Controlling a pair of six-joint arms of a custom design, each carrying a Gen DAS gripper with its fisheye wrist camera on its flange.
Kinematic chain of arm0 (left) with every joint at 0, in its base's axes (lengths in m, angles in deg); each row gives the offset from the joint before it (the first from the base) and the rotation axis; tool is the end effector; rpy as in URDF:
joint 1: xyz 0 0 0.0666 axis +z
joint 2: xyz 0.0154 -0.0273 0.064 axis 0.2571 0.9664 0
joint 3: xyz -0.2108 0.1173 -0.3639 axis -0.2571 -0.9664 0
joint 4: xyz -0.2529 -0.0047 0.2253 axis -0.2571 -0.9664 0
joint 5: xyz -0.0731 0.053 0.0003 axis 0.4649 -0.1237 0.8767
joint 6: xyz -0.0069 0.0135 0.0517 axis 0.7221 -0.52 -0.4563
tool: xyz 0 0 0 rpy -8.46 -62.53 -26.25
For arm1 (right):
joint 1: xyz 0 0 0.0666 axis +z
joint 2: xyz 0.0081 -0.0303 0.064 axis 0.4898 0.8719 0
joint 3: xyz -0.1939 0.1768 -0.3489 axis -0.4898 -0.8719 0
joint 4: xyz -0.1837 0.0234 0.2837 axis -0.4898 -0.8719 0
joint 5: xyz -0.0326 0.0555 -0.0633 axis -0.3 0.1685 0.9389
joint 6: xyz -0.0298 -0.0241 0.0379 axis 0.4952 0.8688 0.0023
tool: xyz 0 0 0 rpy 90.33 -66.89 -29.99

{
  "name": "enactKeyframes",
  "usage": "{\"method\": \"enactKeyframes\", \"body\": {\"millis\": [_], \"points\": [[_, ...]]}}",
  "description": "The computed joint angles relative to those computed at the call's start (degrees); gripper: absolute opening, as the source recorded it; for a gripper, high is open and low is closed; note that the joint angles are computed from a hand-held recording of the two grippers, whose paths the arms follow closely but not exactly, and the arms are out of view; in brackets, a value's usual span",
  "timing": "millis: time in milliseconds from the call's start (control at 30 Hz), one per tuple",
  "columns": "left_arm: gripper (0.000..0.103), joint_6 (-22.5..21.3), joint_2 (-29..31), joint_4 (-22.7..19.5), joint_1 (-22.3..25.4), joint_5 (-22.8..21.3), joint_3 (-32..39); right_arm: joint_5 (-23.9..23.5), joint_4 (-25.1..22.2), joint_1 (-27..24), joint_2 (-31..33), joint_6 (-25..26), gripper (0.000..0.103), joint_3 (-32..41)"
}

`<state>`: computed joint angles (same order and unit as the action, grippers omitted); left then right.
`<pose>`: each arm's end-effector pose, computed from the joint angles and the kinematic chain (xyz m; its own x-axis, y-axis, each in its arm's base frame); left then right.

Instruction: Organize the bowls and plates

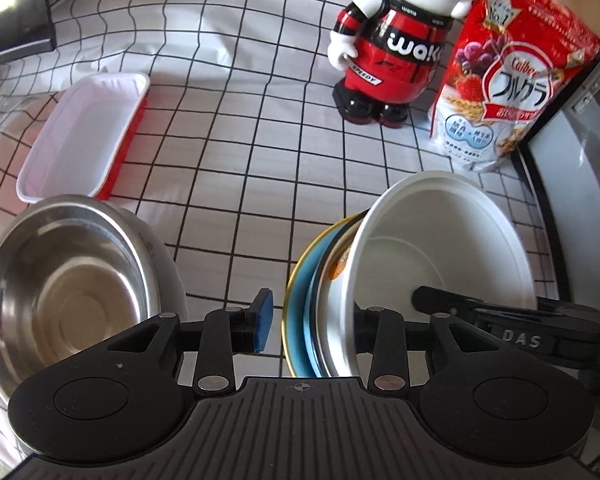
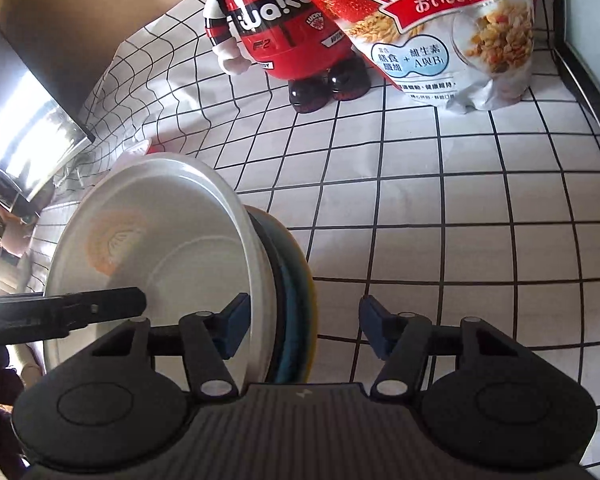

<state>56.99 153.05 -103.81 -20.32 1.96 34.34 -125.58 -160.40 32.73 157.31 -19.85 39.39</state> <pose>0.3442 -0.2311 0.5636 -0.7817 -0.4890 -0.3871 -0.4653 0.8706 -0.1602 0.4730 0.0487 0.4693 -0.8302 -0.3713 -0.4159 -0.5421 0.7119 0.4464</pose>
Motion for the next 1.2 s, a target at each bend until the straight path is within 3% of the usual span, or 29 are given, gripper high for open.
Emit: {"method": "enactKeyframes", "body": {"millis": [100, 333, 500, 667, 867, 1067, 1200], "points": [[0.052, -1.7, 0.4, -0.9, 0.6, 0.6, -0.2, 0.5, -0.8, 0.0, 0.0, -2.0, 0.060, 0.0], [0.045, -3.9, -1.7, 6.4, 4.0, 8.6, -4.5, 1.1, -1.9, 0.0, 0.0, -3.8, 0.060, -0.2], [0.049, -5.2, -2.6, 10.1, 4.3, 11.8, -7.6, -4.5, -10.1, -0.4, 1.8, -3.4, 0.051, -0.1], [0.047, -6.8, -3.2, 11.3, 4.7, 12.5, -8.5, -3.8, -5.0, 0.0, -1.8, -7.2, 0.053, -4.2], [0.046, -8.8, -3.5, 9.2, 4.3, 12.4, -8.1, -2.5, -4.9, 0.6, -3.4, -7.9, 0.054, -5.5], [0.047, -8.5, -5.8, 7.9, 3.4, 13.0, -10.1, -1.5, -8.9, 1.4, -4.7, -3.9, 0.054, -6.3], [0.047, -8.7, -6.1, 7.8, 2.9, 12.3, -10.2, -0.5, -9.0, 1.8, -4.9, -3.2, 0.055, -6.0]]}}
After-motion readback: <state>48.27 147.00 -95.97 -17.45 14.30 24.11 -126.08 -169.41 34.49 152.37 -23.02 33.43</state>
